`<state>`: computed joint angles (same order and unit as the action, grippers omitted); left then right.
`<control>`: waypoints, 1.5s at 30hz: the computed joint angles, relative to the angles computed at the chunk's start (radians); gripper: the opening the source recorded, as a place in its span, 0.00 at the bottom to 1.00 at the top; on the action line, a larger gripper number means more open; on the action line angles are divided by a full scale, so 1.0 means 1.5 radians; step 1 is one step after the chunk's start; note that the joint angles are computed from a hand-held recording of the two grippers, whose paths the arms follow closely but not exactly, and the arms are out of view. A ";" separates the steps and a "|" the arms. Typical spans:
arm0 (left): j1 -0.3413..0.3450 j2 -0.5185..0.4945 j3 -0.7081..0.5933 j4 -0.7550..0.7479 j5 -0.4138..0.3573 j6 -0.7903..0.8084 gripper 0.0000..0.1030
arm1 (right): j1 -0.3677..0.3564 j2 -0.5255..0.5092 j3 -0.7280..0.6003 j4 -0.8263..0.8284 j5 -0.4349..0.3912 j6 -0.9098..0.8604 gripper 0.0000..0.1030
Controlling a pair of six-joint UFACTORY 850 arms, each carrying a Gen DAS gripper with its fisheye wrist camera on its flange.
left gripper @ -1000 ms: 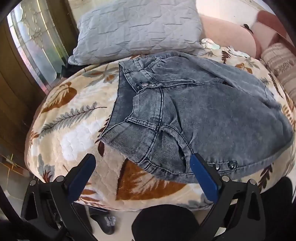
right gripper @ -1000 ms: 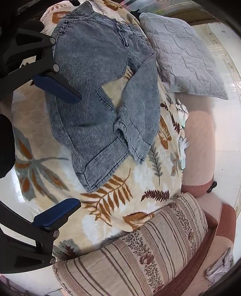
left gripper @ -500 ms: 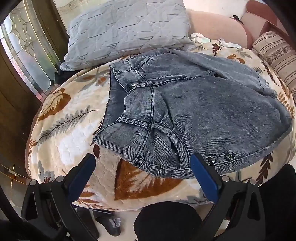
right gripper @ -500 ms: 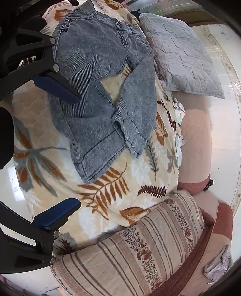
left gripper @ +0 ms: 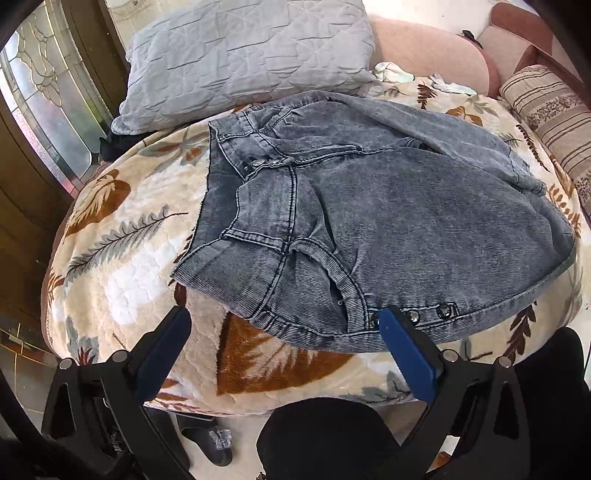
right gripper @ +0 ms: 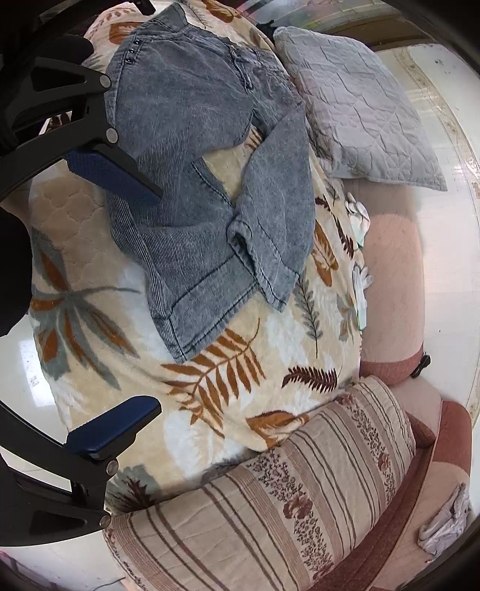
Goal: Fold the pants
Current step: 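Move both grippers over the grey denim jeans on the bed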
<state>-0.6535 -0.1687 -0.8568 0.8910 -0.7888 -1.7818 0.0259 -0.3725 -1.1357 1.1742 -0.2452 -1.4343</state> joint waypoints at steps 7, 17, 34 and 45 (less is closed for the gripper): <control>0.000 -0.005 -0.008 -0.010 -0.004 0.010 1.00 | -0.003 0.002 0.004 0.030 -0.037 -0.035 1.00; 0.002 -0.004 -0.008 -0.012 0.005 0.015 1.00 | 0.000 0.007 0.004 0.024 -0.051 -0.049 1.00; 0.011 0.002 -0.003 -0.017 0.037 0.017 1.00 | -0.003 0.003 -0.002 0.000 -0.049 -0.024 1.00; 0.022 0.012 0.012 -0.023 0.062 -0.008 1.00 | -0.004 -0.009 -0.009 -0.035 -0.047 0.004 1.00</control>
